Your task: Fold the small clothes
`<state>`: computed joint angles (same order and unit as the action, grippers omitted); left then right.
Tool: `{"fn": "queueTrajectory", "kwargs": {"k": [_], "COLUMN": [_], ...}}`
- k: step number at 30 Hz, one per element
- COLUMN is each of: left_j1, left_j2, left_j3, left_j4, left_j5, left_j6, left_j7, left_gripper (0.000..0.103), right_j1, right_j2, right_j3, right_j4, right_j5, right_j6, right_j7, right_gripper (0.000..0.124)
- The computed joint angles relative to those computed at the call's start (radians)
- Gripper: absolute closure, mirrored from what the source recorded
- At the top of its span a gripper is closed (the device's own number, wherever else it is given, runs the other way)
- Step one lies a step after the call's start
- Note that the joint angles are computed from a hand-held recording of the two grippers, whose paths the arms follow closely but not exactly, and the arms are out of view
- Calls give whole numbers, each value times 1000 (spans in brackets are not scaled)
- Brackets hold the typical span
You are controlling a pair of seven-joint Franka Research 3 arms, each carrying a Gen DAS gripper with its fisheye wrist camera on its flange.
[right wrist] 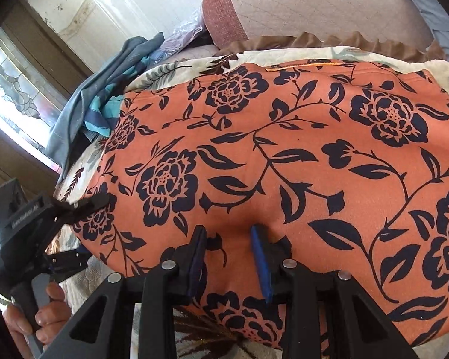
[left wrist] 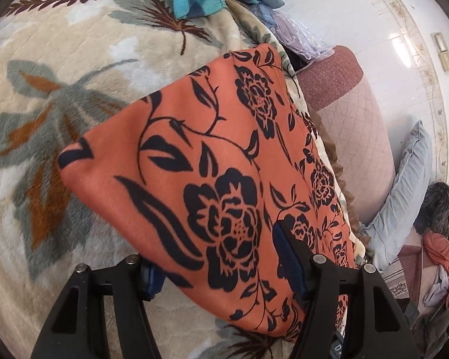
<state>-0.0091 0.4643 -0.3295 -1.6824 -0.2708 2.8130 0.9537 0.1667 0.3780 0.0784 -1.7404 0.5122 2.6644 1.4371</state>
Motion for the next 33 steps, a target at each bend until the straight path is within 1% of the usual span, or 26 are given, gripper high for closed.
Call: {"fn": "queueTrajectory", "kwargs": {"k": [2,4,7,9,11,13,14,16,17,18,20,22,25,26,28,29,31,33], "left_j1": [-30,-68,-85,-76,-68,-70,-73,-86,-100,-112,-138,-181,-245,-257,-302,-312,-335,-372], "left_j2": [1,5,6,4,3,-4,-8,-13,-14,-14,-17,-21,-25,-28,-22,-16,0,26], "left_j3": [34,78,96,87,75,77,79,90,102,114,136,178,231,238,269,268,262,267], "left_j4": [0,15,18,11,8,4,1,2,7,12,19,33,64,70,102,120,159,212], "left_j5": [38,112,175,182,185,204,214,244,266,290,342,421,550,584,671,697,746,797], "left_j6": [14,-4,1,15,28,34,41,55,61,65,79,87,91,96,97,93,90,74], "left_j7": [-39,-75,-99,-105,-103,-101,-100,-104,-112,-119,-129,-152,-185,-189,-210,-210,-200,-195], "left_gripper": [56,67,74,78,82,83,84,84,85,85,85,85,86,86,86,86,86,86], "right_j1": [-2,-9,-28,-44,-62,-59,-48,-29,-49,-57,-69,-91,-149,-166,-173,-167,-156,-160], "right_j2": [-2,-3,-10,-21,-36,-46,-40,12,23,21,13,4,-20,-31,-57,-72,-114,-151], "right_j3": [4,11,26,39,66,72,62,33,58,68,69,82,110,110,89,74,44,19], "right_j4": [-5,-7,-12,-20,-35,-49,-47,-3,-4,-5,0,-9,-39,-51,-76,-90,-129,-161], "right_j5": [5,24,85,138,224,275,265,202,244,270,296,355,549,619,689,702,729,783], "right_j6": [5,5,1,5,39,87,94,23,36,45,1,-19,-55,-72,-82,-70,-8,33], "right_j7": [-10,-21,-36,-63,-128,-173,-165,-106,-156,-171,-159,-208,-332,-364,-394,-404,-450,-502], "right_gripper": [90,90,90,89,88,88,88,89,89,89,89,89,90,90,90,90,89,88]}}
